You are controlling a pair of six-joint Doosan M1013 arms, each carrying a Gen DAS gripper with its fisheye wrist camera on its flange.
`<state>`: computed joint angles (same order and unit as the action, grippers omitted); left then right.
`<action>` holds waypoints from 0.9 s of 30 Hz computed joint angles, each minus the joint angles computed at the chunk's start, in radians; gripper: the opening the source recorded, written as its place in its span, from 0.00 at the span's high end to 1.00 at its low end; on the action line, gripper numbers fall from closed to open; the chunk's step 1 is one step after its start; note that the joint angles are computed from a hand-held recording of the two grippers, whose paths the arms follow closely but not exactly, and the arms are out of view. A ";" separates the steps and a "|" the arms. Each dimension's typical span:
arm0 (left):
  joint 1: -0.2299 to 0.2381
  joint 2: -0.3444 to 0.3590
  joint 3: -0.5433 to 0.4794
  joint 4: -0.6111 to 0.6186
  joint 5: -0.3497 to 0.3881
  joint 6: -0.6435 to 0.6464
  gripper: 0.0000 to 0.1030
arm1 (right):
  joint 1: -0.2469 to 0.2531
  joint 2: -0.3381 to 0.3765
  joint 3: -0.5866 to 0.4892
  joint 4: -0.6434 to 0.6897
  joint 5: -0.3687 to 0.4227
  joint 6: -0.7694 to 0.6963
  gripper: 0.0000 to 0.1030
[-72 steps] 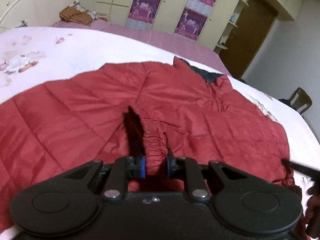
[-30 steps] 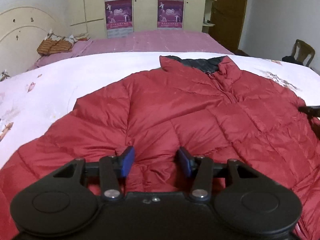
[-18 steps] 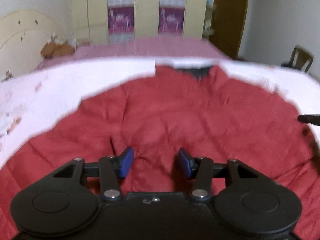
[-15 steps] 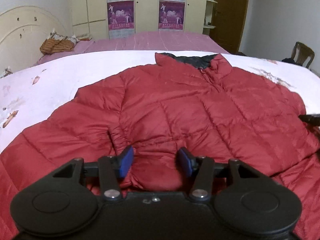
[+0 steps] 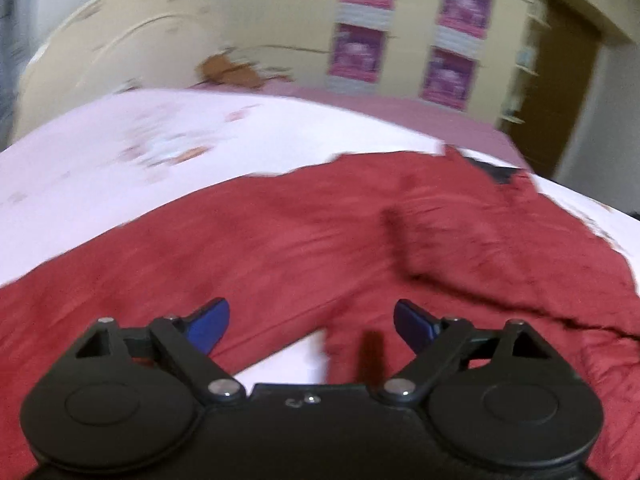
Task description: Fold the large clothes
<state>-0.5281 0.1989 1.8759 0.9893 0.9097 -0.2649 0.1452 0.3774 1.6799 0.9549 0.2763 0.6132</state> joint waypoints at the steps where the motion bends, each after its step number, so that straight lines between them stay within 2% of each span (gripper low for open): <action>1: -0.005 -0.018 0.021 -0.019 0.018 -0.018 0.14 | 0.002 -0.009 0.012 -0.012 -0.005 0.019 0.19; 3: -0.012 -0.044 0.048 -0.046 0.049 -0.043 0.15 | 0.010 -0.022 0.028 -0.095 -0.015 0.108 0.26; 8: -0.049 -0.097 0.098 -0.079 0.126 -0.104 0.15 | 0.023 -0.035 0.041 -0.161 0.008 0.181 0.29; 15: -0.096 -0.143 0.143 -0.097 0.176 -0.222 0.17 | 0.046 -0.039 0.031 -0.110 0.050 0.098 0.29; 22: -0.143 -0.188 0.183 -0.115 0.255 -0.332 0.18 | 0.081 -0.034 0.018 -0.056 0.084 0.009 0.29; 25: -0.166 -0.209 0.206 -0.129 0.284 -0.411 0.21 | 0.095 -0.031 0.014 -0.026 0.097 -0.045 0.29; 27: -0.187 -0.228 0.229 -0.130 0.302 -0.514 0.23 | 0.104 -0.028 0.011 -0.022 0.103 -0.059 0.29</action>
